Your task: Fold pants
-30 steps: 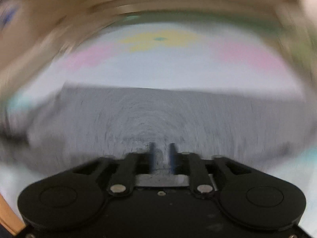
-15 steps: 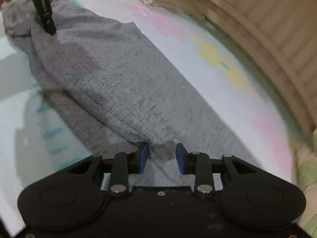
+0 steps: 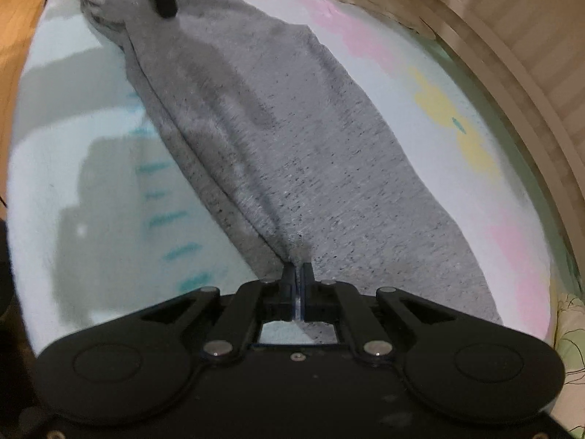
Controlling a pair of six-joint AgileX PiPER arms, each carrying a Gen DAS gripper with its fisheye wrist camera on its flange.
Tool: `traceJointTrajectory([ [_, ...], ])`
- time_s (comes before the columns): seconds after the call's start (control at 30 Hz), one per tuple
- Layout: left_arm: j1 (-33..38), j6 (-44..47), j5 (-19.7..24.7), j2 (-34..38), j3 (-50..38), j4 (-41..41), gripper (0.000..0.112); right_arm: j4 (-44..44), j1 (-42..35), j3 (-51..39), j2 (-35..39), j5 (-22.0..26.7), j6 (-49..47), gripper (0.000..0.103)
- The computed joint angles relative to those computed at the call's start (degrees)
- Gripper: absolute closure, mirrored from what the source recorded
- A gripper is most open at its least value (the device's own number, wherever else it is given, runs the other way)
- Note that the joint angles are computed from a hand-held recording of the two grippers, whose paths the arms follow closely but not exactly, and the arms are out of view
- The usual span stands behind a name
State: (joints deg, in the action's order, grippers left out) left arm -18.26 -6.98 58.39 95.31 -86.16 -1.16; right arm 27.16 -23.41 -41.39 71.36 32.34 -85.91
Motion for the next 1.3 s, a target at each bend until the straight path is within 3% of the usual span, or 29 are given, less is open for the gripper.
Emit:
traceJointTrajectory([
  [0.1, -1.1, 6.3, -2.7, -2.0, 2.4, -4.9, 0.097, 1.6, -0.6, -1.1, 1.3, 0.7, 1.9, 0.1],
  [0.23, -2.7, 12.2, 1.4, -0.1, 2.4, -5.6, 0.092, 3.5, -2.3, -3.3, 3.3, 3.0, 2.9, 0.1],
  [0.3, -2.6, 15.6, -1.3, -2.4, 6.7, -3.4, 0.093, 4.2, -2.5, -3.7, 4.2, 3.1, 2.6, 0.1],
  [0.43, -0.8, 16.1, 0.4, -4.0, 6.8, -5.5, 0.094, 4.9, -3.9, -4.5, 4.3, 5.3, 2.0, 0.096],
  [0.5, -1.0, 12.6, 0.5, -4.9, 5.4, -5.2, 0.098, 5.9, -6.4, -6.4, 4.1, 9.1, 3.3, 0.09],
  [0.57, -1.1, 11.4, -4.9, -7.7, 7.3, -7.2, 0.098, 11.3, -11.4, -9.5, 4.6, 15.8, 4.7, 0.086],
  [0.63, -2.7, 12.1, -7.0, -7.2, 6.3, -9.6, 0.098, 15.8, -13.6, -12.0, 6.4, 18.0, 9.3, 0.082],
  [0.7, -4.9, 14.5, -5.9, -5.1, 4.9, -11.1, 0.096, 17.3, -13.2, -13.8, 8.9, 16.8, 15.1, 0.082],
  [0.77, -7.4, 15.9, -2.6, -2.1, 2.9, -8.9, 0.095, 16.1, -12.0, -14.1, 11.0, 12.2, 18.5, 0.082],
  [0.83, -9.2, 15.0, 0.6, -0.3, 3.0, -4.7, 0.095, 11.8, -11.8, -14.0, 12.8, 8.4, 21.9, 0.083],
  [0.87, -8.8, 16.3, -0.2, -1.3, 4.8, -5.1, 0.095, 8.5, -12.0, -14.1, 13.5, 7.1, 24.7, 0.083],
  [0.9, -8.4, 17.8, -0.1, -2.1, 5.4, -5.3, 0.095, 7.2, -13.2, -13.7, 14.6, 5.8, 25.3, 0.09],
  [1.0, -6.4, 18.8, 3.2, -2.1, 4.2, -7.4, 0.095, 6.5, -19.1, -16.3, 15.8, 8.3, 26.0, 0.097],
  [1.1, -6.2, 16.8, 5.8, -0.7, 1.4, -7.6, 0.095, 5.2, -22.2, -19.2, 17.1, 8.1, 29.7, 0.088],
  [1.23, -7.7, 14.6, 4.0, -0.4, 0.8, -6.4, 0.096, 7.5, -29.2, -26.7, 21.9, 12.9, 37.0, 0.082],
  [1.3, -9.3, 13.7, 1.0, -1.4, 1.8, -5.6, 0.096, 7.9, -32.8, -30.7, 24.7, 14.1, 42.9, 0.072],
])
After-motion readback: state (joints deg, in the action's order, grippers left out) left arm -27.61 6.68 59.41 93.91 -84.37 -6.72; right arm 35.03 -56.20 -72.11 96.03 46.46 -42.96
